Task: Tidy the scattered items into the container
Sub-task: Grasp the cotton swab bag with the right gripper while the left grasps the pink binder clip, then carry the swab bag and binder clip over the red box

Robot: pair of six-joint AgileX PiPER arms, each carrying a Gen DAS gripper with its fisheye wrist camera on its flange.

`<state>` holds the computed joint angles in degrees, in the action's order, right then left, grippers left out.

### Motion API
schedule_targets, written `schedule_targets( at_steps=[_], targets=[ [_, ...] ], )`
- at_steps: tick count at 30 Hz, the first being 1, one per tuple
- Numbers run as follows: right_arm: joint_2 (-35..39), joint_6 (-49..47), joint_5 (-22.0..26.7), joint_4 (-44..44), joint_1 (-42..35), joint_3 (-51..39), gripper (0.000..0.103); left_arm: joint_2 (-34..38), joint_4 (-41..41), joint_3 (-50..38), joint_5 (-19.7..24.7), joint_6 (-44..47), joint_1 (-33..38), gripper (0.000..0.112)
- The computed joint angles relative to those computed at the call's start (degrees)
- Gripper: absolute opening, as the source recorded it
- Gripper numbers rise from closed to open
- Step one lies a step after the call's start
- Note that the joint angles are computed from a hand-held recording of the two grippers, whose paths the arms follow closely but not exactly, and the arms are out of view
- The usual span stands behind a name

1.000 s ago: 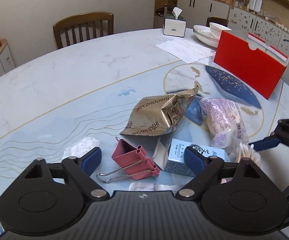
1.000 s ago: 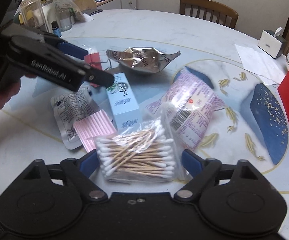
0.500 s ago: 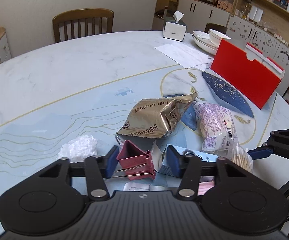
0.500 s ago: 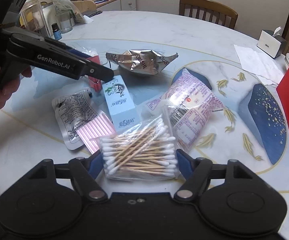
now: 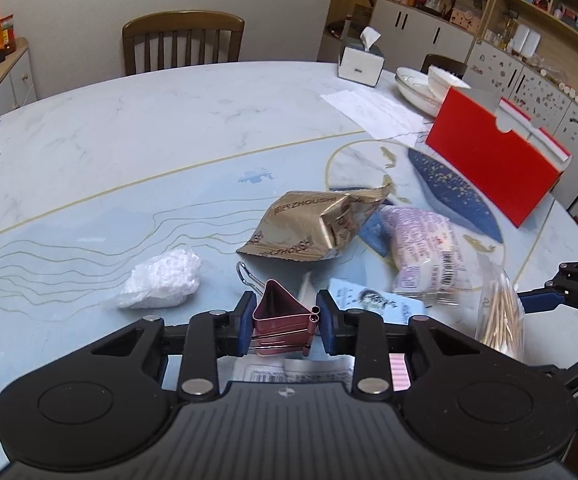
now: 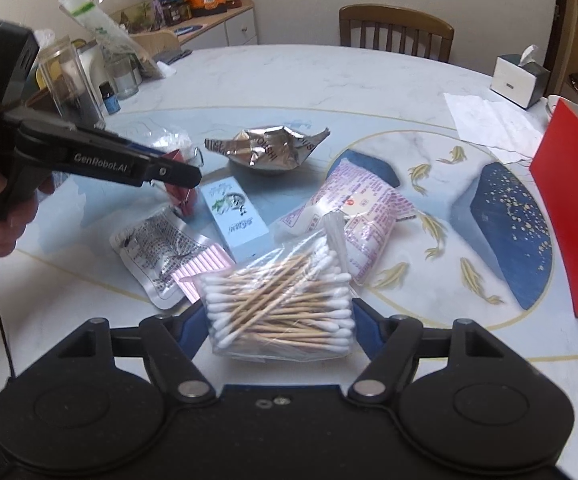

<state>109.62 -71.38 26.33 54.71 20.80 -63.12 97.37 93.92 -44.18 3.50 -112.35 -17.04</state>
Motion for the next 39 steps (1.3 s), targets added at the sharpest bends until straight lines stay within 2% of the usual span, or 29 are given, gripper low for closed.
schedule_targets(
  at_steps=[2,6,12,21,30,39],
  targets=[
    [-1.1,-1.0,0.4,1.3,-0.7,0.8,0.072,-1.3,-2.5,0.7,0.0,2.0,-0.4,0.031],
    [-3.2,-2.4,1.3,3.0,-1.9,1.9,0.072,-4.1,-17.0,1.6,1.0,15.4,-1.7,0.031],
    [-5.6,-1.7,2.0,3.2,-3.7,2.5,0.072,-6.8,-33.3,1.3,3.4,31.0,-3.9,0.031],
    [-8.5,-1.0,3.2,2.6,-8.0,2.5,0.072,-7.9,-40.3,-2.3,6.4,37.5,-8.8,0.031],
    [-9.2,-0.2,6.9,0.4,-16.1,-0.5,0.072,-2.5,-41.3,-11.7,8.7,38.0,-14.8,0.031],
    [-5.3,0.9,11.0,-2.3,-23.8,-9.3,0.072,7.6,-54.5,-28.4,11.5,53.5,-18.6,0.031]
  ],
)
